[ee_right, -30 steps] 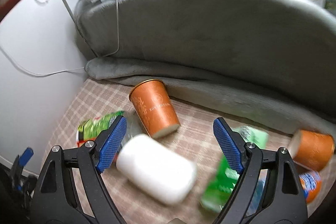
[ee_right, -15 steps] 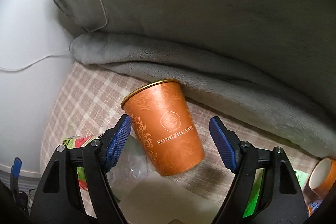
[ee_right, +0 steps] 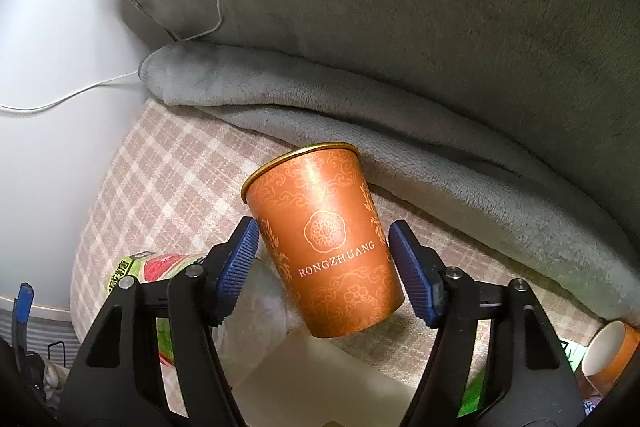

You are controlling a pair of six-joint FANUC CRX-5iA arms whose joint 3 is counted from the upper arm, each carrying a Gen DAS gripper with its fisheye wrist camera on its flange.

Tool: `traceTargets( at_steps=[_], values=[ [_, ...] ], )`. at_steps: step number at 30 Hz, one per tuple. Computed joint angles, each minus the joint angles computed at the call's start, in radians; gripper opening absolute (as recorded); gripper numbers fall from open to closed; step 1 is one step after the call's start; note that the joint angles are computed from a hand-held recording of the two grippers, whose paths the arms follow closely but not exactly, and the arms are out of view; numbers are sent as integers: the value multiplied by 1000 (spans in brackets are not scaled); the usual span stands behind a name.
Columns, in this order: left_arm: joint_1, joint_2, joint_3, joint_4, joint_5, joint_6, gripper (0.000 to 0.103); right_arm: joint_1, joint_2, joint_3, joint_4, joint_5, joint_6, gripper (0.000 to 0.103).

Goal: Flip cup upright
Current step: 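Lift the orange cup with the right tool and carry it across the table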

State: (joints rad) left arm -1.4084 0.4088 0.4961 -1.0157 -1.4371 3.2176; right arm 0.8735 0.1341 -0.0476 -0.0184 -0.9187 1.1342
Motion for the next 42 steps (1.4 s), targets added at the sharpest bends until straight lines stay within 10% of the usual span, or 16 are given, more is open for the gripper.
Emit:
traceTargets(
  at_steps=[24,42],
  values=[
    [-16,17,30,-29,-34,-14,89,0,31,29,0,-24,69,60],
    [-23,27,51,-44,-48,-33,89,11,-199,-144,84,135,-61,57]
  ],
)
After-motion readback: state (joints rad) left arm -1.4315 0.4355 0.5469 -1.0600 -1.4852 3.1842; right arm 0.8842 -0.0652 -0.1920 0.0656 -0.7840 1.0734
